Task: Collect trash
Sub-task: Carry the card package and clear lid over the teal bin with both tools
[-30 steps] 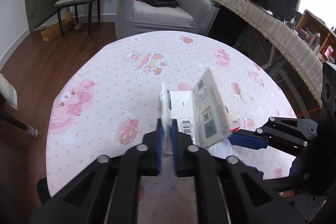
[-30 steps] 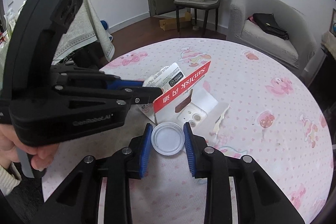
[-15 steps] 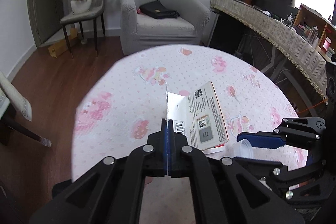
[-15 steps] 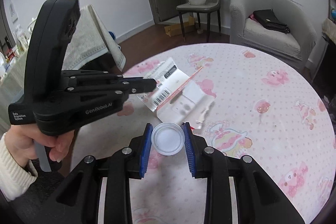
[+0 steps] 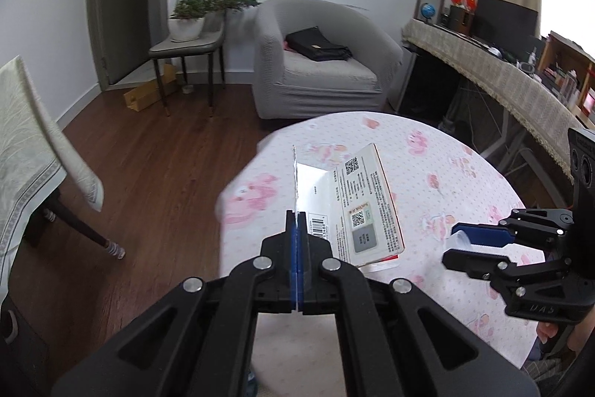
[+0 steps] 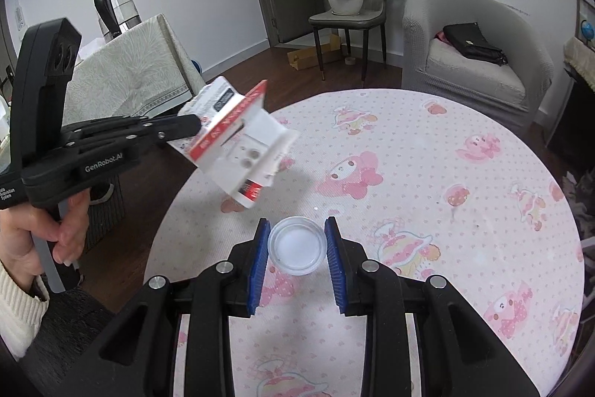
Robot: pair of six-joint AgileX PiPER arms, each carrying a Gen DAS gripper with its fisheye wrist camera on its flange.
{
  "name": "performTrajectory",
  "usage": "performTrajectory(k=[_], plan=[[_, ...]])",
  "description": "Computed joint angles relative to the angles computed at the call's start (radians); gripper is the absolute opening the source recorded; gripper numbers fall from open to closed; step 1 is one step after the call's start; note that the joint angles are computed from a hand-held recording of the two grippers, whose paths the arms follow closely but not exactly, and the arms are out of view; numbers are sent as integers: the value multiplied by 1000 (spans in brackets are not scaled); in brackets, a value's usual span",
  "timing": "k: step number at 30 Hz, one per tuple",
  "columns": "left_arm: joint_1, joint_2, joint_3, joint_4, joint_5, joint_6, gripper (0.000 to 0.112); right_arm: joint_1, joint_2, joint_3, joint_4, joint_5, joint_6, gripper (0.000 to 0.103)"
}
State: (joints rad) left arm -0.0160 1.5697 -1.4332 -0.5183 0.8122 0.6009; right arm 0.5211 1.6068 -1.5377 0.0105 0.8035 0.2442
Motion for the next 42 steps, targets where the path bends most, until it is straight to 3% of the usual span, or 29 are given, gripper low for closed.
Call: performTrajectory(k=[10, 18, 26, 33, 42], plan=[[141, -12, 18, 15, 37, 32, 1, 17, 76, -108, 16, 9, 20, 30], [258, -42, 154, 7, 23, 133, 1, 79, 170, -258, 21, 47, 19, 30], [370, -35, 194, -36, 8, 214, 1, 133, 310, -466, 17, 132, 16, 30], [465, 7, 182, -87, 53, 295, 1, 171, 419, -629, 21, 204, 8, 30], [517, 84, 177, -59, 42, 350, 1, 219, 632, -998, 28, 376, 2, 30]])
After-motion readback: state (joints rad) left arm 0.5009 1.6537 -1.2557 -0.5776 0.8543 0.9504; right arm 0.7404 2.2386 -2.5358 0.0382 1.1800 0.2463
